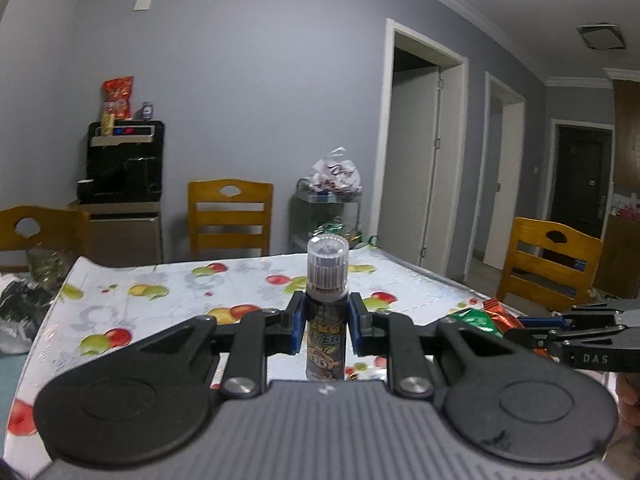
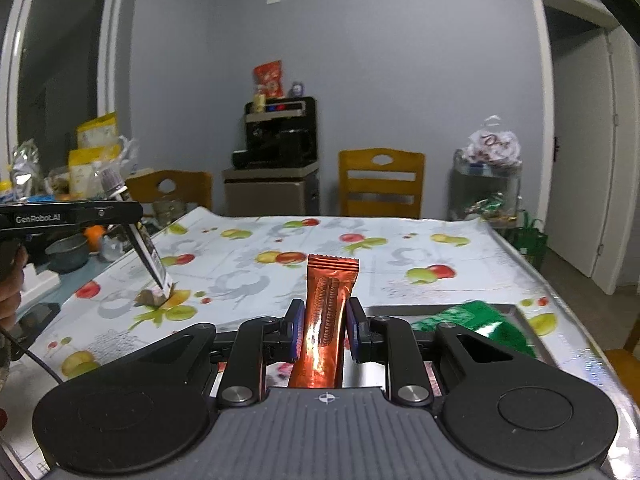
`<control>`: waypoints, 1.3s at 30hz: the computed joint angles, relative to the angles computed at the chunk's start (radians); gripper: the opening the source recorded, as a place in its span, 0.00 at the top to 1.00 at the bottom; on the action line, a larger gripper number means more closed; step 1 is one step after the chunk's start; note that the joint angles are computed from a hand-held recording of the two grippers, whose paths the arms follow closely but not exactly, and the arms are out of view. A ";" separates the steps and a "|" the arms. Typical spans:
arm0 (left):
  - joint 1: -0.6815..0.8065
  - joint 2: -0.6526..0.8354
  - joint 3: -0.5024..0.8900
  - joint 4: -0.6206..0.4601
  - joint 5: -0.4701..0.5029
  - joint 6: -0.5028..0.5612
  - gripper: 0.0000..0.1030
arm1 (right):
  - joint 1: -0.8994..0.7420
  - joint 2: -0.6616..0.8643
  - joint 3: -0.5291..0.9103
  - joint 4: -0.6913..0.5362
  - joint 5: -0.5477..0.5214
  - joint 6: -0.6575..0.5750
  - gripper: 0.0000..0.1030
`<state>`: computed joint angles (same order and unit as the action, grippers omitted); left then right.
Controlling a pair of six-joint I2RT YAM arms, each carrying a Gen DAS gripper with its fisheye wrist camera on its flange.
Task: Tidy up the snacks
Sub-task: 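Carry the milk tube and orange bar over the gray box with both tools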
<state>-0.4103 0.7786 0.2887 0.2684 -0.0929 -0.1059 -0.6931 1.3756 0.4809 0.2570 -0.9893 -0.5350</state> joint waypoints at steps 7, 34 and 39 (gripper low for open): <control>-0.142 0.117 0.069 0.065 -0.061 0.003 0.83 | -0.128 0.064 0.061 -0.032 -0.050 -0.037 0.77; -0.553 0.662 0.435 0.156 -0.042 -0.015 0.83 | -0.388 0.394 0.295 -0.172 -0.105 -0.179 0.77; -0.605 0.774 0.517 0.117 -0.043 -0.018 0.83 | -0.385 0.450 0.337 -0.227 -0.114 -0.201 0.77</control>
<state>-1.0156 1.5522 0.8054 0.3849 -0.1363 -0.1241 -1.0783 1.8257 0.8174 0.0296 -1.1037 -0.7361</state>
